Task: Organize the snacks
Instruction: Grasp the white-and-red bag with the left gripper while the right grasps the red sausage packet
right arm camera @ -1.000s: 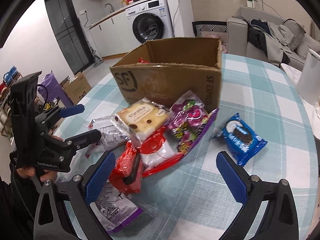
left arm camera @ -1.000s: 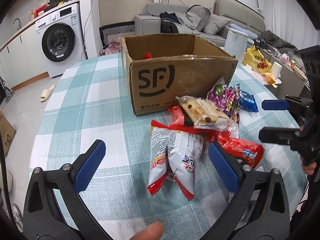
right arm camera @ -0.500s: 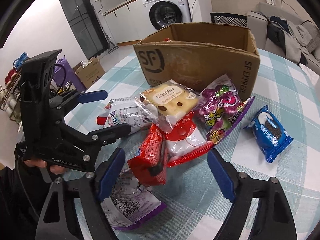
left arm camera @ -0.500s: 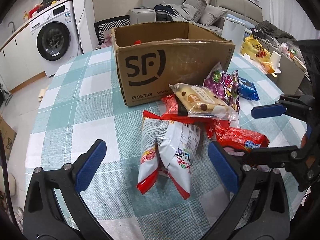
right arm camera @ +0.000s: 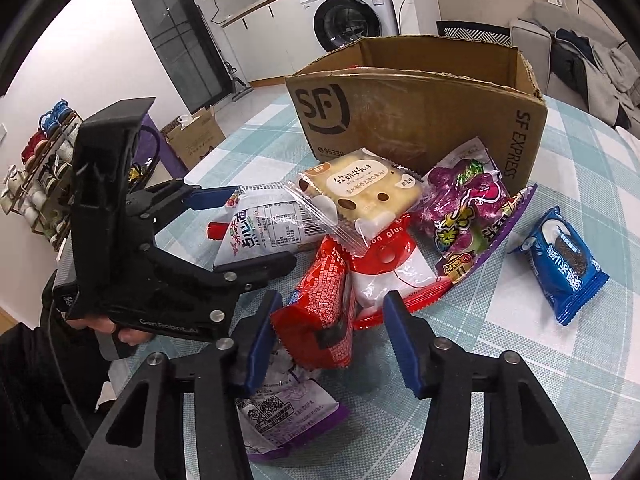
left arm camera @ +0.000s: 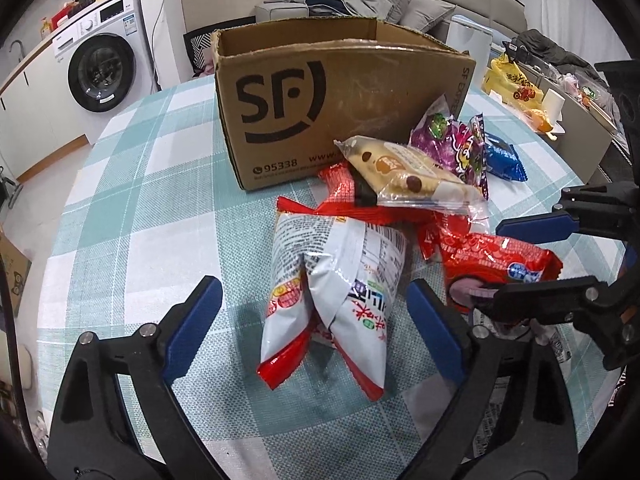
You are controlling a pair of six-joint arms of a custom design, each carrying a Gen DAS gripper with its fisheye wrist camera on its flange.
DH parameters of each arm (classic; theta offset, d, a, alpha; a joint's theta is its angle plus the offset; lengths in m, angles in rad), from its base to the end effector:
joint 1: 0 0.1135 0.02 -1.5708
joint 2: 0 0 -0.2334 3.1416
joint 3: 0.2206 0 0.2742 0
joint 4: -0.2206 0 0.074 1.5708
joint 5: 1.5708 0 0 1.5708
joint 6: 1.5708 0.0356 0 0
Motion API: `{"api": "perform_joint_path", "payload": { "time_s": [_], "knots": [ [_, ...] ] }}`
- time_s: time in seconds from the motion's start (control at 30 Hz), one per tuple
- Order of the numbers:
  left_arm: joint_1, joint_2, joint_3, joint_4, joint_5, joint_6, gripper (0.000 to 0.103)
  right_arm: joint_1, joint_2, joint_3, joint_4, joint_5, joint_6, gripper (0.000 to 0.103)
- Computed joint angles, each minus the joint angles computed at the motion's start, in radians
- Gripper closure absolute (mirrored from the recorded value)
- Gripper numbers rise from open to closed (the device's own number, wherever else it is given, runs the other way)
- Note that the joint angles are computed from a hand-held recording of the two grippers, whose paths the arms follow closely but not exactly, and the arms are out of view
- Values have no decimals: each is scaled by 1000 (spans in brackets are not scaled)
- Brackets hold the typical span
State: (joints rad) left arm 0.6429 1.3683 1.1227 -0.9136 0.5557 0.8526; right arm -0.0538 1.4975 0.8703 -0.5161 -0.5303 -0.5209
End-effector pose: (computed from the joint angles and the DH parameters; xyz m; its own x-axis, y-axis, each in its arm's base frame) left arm 0.2425 0.1582 0.2397 -0.7390 0.2457 -0.6273 0.3284 0.9444 -0.0169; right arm 0.2987 0.0019 0.1425 -0.7071 -0.3918 -0.5887 -0.5936 0.7813 0.1929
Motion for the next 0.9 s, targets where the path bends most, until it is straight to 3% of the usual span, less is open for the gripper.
{"api": "perform_joint_path", "payload": {
  "time_s": [0.2,0.27,0.33,0.43,0.6,0.9],
  "knots": [
    [-1,31,14,-10,1,3,24,7,-1,-5,-2,1,-9,59],
    [1,50,28,-27,11,11,29,13,-1,-8,2,2,-9,67],
    [4,65,40,-47,22,22,38,13,-2,-10,3,2,-11,73],
    [8,80,52,-68,40,37,49,12,-12,-15,1,4,-11,75],
    [20,98,74,-92,55,36,57,2,-28,-22,4,-5,-13,77],
    [43,102,108,-134,91,66,59,-25,-87,-51,19,-47,-14,79]
  ]
}}
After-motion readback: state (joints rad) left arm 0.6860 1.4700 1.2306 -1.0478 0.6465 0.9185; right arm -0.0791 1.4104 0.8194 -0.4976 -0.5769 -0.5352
